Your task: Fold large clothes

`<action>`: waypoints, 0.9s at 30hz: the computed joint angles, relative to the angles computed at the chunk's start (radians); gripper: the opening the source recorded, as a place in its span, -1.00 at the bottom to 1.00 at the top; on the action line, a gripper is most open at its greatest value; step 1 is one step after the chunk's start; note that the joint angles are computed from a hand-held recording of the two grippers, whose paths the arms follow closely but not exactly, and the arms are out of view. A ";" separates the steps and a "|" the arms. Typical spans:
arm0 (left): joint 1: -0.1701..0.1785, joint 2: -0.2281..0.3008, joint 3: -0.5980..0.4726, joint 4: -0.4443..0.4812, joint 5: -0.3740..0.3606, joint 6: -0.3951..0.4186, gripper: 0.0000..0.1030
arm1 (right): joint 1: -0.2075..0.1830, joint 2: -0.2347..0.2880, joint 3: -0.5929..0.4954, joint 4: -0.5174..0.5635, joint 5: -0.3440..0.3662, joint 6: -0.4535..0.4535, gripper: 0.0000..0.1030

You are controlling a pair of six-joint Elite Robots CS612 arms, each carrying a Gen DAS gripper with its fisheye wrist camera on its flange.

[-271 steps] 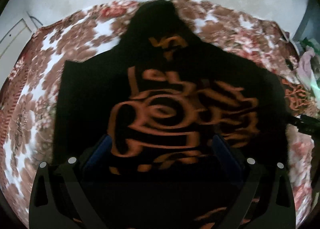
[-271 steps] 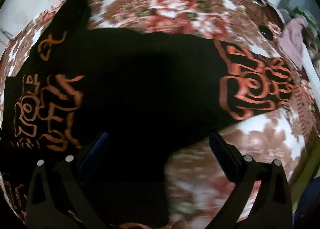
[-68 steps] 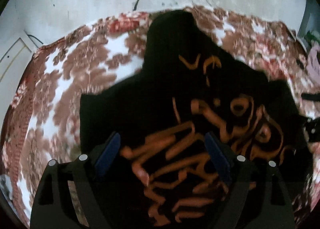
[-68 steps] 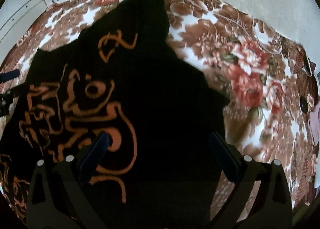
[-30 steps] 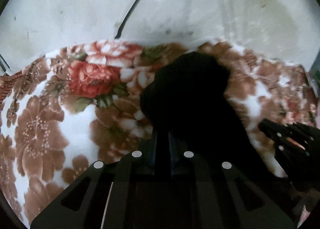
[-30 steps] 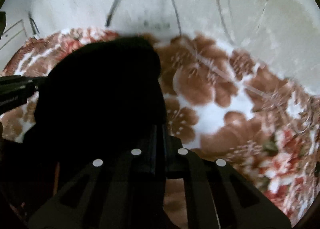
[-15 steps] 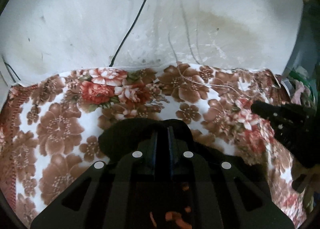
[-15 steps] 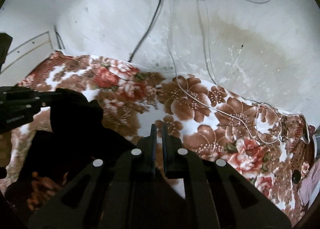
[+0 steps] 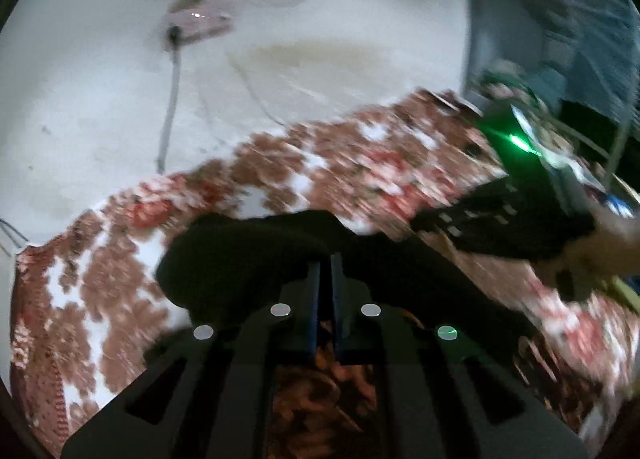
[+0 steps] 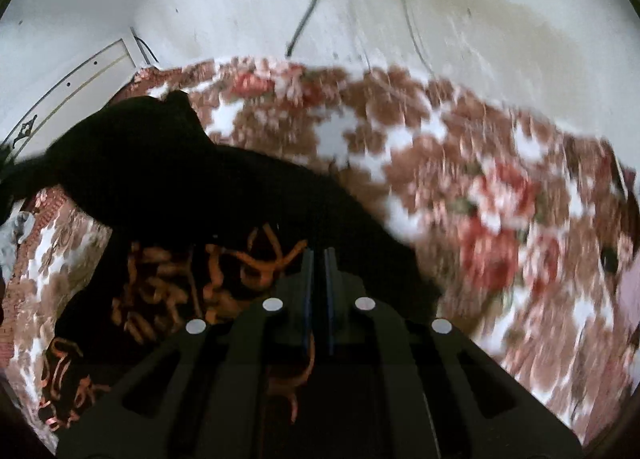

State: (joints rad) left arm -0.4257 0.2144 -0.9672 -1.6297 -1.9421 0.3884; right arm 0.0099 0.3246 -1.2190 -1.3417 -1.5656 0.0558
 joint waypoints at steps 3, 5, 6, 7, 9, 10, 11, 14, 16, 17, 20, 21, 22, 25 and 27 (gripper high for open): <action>-0.004 0.070 -0.144 0.160 -0.011 0.083 -0.93 | 0.009 0.035 -0.073 0.086 0.002 0.002 -0.88; -0.004 0.110 -0.219 0.252 -0.015 0.099 -0.94 | 0.017 0.060 -0.119 0.145 0.006 0.004 -0.88; -0.005 0.134 -0.261 0.298 -0.015 0.105 -0.94 | 0.019 0.069 -0.136 0.167 0.009 0.008 -0.88; -0.004 0.148 -0.286 0.325 -0.015 0.107 -0.94 | 0.022 0.079 -0.152 0.188 0.012 0.012 -0.88; -0.005 0.183 -0.342 0.379 -0.010 0.112 -0.95 | 0.027 0.096 -0.180 0.235 0.024 0.023 -0.88; -0.004 0.204 -0.372 0.408 -0.009 0.097 -0.95 | 0.030 0.105 -0.194 0.255 0.032 0.026 -0.88; -0.001 0.216 -0.386 0.426 -0.013 0.081 -1.00 | 0.032 0.111 -0.201 0.266 0.036 0.026 -0.88; 0.002 0.255 -0.435 0.477 -0.027 0.054 -1.00 | 0.039 0.130 -0.222 0.306 0.059 0.013 -0.88; 0.001 0.286 -0.467 0.496 -0.012 0.031 -1.00 | 0.043 0.141 -0.229 0.325 0.077 0.003 -0.88; 0.001 0.294 -0.475 0.500 -0.008 0.018 -1.00 | 0.045 0.145 -0.230 0.331 0.083 -0.001 -0.88; 0.006 0.307 -0.486 0.498 0.021 -0.071 -1.00 | 0.047 0.148 -0.222 0.336 0.101 -0.003 -0.86; 0.007 0.307 -0.487 0.492 0.031 -0.094 -1.00 | 0.048 0.146 -0.215 0.331 0.101 -0.005 -0.79; 0.014 0.300 -0.477 0.485 0.032 -0.135 -1.00 | 0.048 0.142 -0.207 0.324 0.104 -0.007 -0.52; 0.039 0.272 -0.429 0.441 0.006 -0.282 -0.88 | 0.044 0.122 -0.175 0.275 0.114 -0.013 0.12; 0.051 0.261 -0.400 0.404 -0.014 -0.371 -0.36 | 0.041 0.102 -0.139 0.233 0.114 -0.032 0.43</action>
State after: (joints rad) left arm -0.3743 0.4752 -1.3671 -1.2254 -1.9562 0.0177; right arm 0.0514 0.4261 -1.3582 -1.1091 -1.4514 0.0242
